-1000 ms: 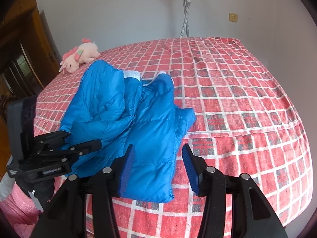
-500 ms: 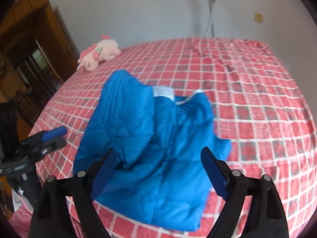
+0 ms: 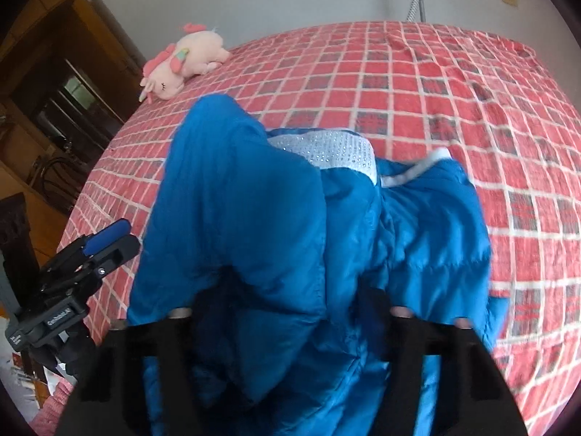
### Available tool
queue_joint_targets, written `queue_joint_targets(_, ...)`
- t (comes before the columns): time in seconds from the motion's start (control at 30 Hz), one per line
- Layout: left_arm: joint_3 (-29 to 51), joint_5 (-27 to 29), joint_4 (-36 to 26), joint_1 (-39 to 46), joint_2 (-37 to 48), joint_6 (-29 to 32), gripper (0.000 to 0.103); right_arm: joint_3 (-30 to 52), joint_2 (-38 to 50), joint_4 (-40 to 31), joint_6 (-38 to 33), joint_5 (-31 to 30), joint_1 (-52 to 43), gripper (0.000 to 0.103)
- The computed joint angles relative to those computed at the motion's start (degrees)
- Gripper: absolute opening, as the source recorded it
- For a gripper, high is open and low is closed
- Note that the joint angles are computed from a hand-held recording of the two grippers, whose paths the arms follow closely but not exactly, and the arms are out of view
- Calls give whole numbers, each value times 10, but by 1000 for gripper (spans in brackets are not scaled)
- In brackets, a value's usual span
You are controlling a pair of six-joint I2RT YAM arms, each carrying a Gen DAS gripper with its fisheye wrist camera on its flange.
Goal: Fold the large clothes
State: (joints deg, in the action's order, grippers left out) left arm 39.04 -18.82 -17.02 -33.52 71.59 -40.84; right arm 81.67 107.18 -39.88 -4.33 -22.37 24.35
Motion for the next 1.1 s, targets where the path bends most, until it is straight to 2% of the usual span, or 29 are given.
queue_joint_targets(0.1,-5,-1,6,2,1,0,55,-29,-37,36,-11,25,16,21)
queue_joint_targets(0.2,-7,-3,8,-1,-5,-1,55,-41,-74,45,-15,22,21,13)
queue_joint_targets(0.3,-8,-5,9,-8,-15,-4,55,-45,-107,43,-18,23,26,11)
queue_joint_targets(0.47,8,-39,-11,-53,-39,-16,55,-54,-182,24,-29,0,2,9)
queue_joint_targets(0.63,42,-57,-12,-94,-5,-14,56,-89,-233,11,-49,-3,-65,4)
queue_joint_targets(0.67,48,-57,-9,-99,5,-13,56,-102,-242,17,-52,2,-81,0)
queue_joint_targets(0.77,70,-40,5,-114,56,-9,56,-154,-280,67,-56,66,-126,0)
queue_joint_targets(0.87,94,-13,25,-123,117,-2,57,-160,-264,49,-73,35,-182,0)
queue_joint_targets(0.93,108,-51,27,-139,142,0,57,-150,-237,22,-86,-25,-210,0)
queue_joint_targets(0.97,111,-59,26,-143,146,0,57,-144,-222,8,-92,-53,-219,3)
queue_joint_targets(1.03,111,-57,22,-143,141,-3,57,-130,-194,-10,-100,-87,-221,20)
queue_joint_targets(1.07,109,-55,20,-141,136,-3,57,-121,-178,-16,-102,-96,-217,39)
queue_joint_targets(1.1,107,-55,13,-139,128,-4,57,-117,-166,-18,-101,-105,-212,53)
